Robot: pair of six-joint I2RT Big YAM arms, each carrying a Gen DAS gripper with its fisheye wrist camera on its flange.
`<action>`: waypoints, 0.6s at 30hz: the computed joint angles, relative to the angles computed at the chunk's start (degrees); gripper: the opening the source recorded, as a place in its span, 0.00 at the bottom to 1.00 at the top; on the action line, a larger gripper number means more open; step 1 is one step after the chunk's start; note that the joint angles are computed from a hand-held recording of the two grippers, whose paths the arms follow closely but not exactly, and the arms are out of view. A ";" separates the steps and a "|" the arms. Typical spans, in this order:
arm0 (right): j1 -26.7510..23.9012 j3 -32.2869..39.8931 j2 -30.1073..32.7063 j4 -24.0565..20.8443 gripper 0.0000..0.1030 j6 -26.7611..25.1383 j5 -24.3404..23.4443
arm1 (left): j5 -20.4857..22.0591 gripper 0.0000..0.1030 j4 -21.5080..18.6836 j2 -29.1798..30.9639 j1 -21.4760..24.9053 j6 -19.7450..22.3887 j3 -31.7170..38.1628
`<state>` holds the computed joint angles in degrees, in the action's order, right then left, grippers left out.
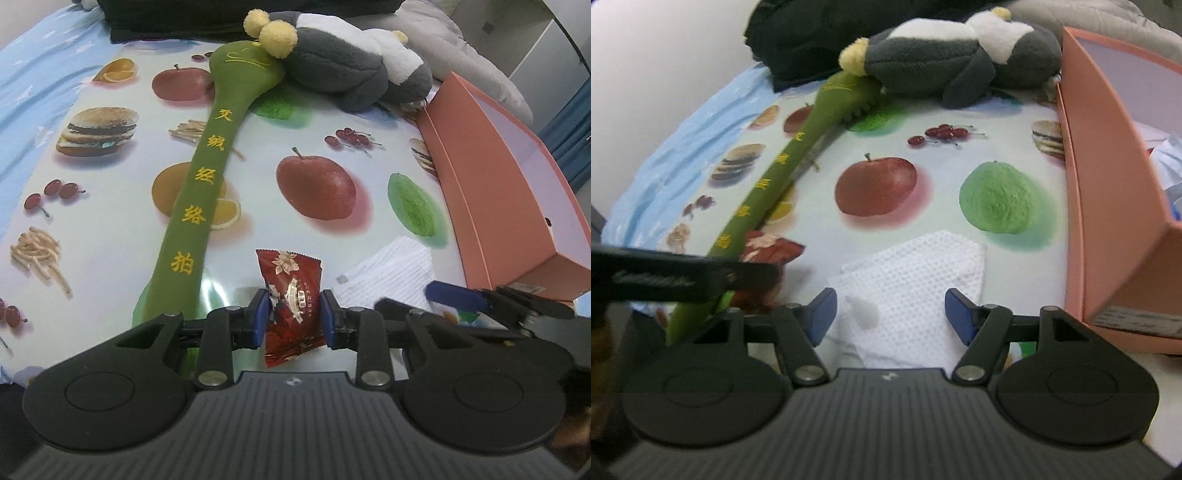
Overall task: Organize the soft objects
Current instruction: 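Close left gripper on the red candy while right gripper grasps the white tissue, then lift and carry the candy with left tool while right tool carries the tissue over the box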
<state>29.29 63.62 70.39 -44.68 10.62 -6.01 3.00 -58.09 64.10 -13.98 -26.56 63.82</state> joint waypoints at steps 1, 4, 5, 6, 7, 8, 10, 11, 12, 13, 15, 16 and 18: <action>0.37 0.08 0.54 0.17 0.65 -0.65 0.74 | -0.07 0.33 -0.19 -0.09 0.07 0.08 -0.09; 1.58 -0.57 1.11 1.64 0.67 -3.10 3.02 | 0.04 0.33 -0.23 -0.28 0.29 0.10 -0.45; 1.92 -0.54 1.24 1.53 0.67 -3.45 3.79 | 0.06 0.33 -0.26 -0.22 0.37 0.16 -0.48; 2.36 -0.33 1.42 1.14 0.66 -4.10 4.69 | 0.07 0.33 -0.22 -0.21 0.39 0.20 -0.53; 2.82 -0.03 1.62 0.58 0.65 -4.80 5.57 | 0.07 0.33 -0.19 -0.15 0.43 0.22 -0.53; 3.22 0.25 1.79 0.09 0.61 -5.19 6.40 | 0.05 0.33 -0.19 -0.07 0.44 0.21 -0.48; 3.31 0.28 1.66 -0.11 0.49 -4.67 6.42 | 0.05 0.33 -0.08 0.09 0.38 0.28 -0.39; 3.36 0.26 1.53 -0.20 0.38 -4.46 6.73 | -0.03 0.33 -0.06 0.19 0.29 0.31 -0.31; 3.43 0.29 1.46 -0.36 0.30 -4.34 7.14 | -0.02 0.33 0.00 0.22 0.24 0.38 -0.27; 3.45 0.31 1.38 -0.56 0.26 -4.15 7.28 | 0.04 0.33 0.07 0.22 0.22 0.42 -0.28; 3.47 0.36 1.15 -1.05 0.16 -3.65 6.77 | 0.18 0.33 0.03 0.34 0.11 0.40 -0.12; 3.50 0.43 1.02 -1.33 0.14 -3.39 6.73 | 0.35 0.33 0.01 0.35 0.05 0.37 -0.05; 3.47 0.60 0.65 -1.98 0.11 -2.37 6.63 | 0.43 0.33 0.08 0.35 -0.10 0.58 0.24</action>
